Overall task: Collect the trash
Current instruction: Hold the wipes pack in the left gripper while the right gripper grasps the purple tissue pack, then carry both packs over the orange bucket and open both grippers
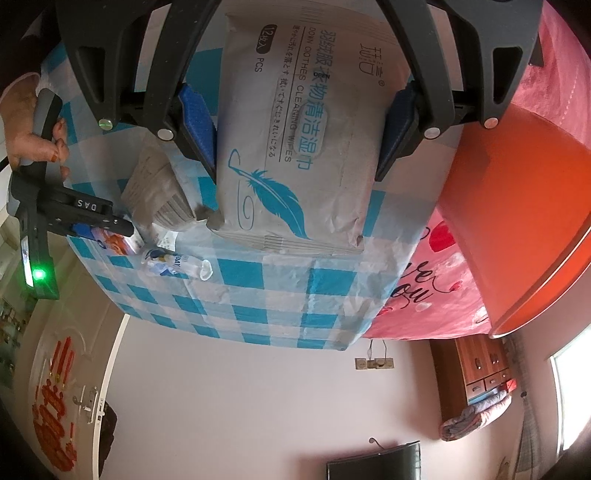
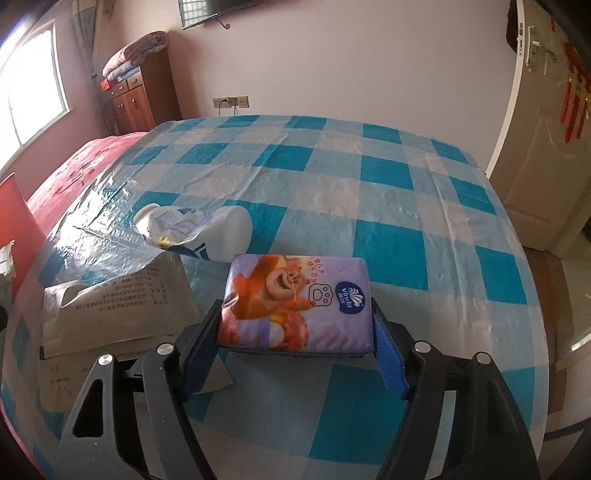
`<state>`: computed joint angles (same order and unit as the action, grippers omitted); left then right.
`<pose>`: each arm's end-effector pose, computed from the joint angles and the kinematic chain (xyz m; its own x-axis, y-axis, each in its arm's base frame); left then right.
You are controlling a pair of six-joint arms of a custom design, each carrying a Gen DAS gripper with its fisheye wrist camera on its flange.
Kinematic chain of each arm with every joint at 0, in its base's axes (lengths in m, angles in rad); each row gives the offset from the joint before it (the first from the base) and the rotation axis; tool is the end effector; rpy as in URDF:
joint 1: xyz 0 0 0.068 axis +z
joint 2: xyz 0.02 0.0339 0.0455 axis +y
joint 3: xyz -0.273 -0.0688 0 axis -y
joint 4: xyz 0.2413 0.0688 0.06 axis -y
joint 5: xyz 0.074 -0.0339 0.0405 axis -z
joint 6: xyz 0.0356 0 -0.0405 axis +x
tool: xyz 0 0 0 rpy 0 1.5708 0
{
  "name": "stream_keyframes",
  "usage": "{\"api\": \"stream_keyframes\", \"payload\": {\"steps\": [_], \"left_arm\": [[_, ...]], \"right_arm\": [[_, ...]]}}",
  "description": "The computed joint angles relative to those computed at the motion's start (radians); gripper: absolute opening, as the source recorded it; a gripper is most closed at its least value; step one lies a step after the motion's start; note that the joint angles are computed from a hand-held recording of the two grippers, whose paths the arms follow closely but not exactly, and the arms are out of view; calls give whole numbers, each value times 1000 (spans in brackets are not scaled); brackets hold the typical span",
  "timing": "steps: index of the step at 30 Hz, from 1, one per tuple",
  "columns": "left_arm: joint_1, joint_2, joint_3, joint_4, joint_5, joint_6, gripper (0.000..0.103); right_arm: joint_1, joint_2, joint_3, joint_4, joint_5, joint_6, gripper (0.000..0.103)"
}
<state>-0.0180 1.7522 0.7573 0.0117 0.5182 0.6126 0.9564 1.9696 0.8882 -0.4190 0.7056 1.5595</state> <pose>0.3088 -0.0232 0.1250 -0.5140 0.5088 -0.6906 0.7159 0.6980 -0.0185 0.1915 0.2314 0.0795 -0.6022 0.4669 -0.6476 0.5683 0.8204 0.0630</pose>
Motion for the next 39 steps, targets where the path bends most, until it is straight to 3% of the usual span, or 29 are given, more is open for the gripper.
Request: {"api": "stream_keyframes", "payload": {"steps": [13,23,32,39], "left_arm": [[65,-27,-10,0,42,33,78],[128,-110,-27,-26,86,64,78],[189,-158,9,-57,131,73,78],[225,-164,64,-69,157,56,78]], "right_arm": [[93,-15,99,-198,55,127,73],[165,-29,192,-303,84,152,73],[198,-10,318,-361,105,92,73],[191,27,431,-342,106,-35,73]]}}
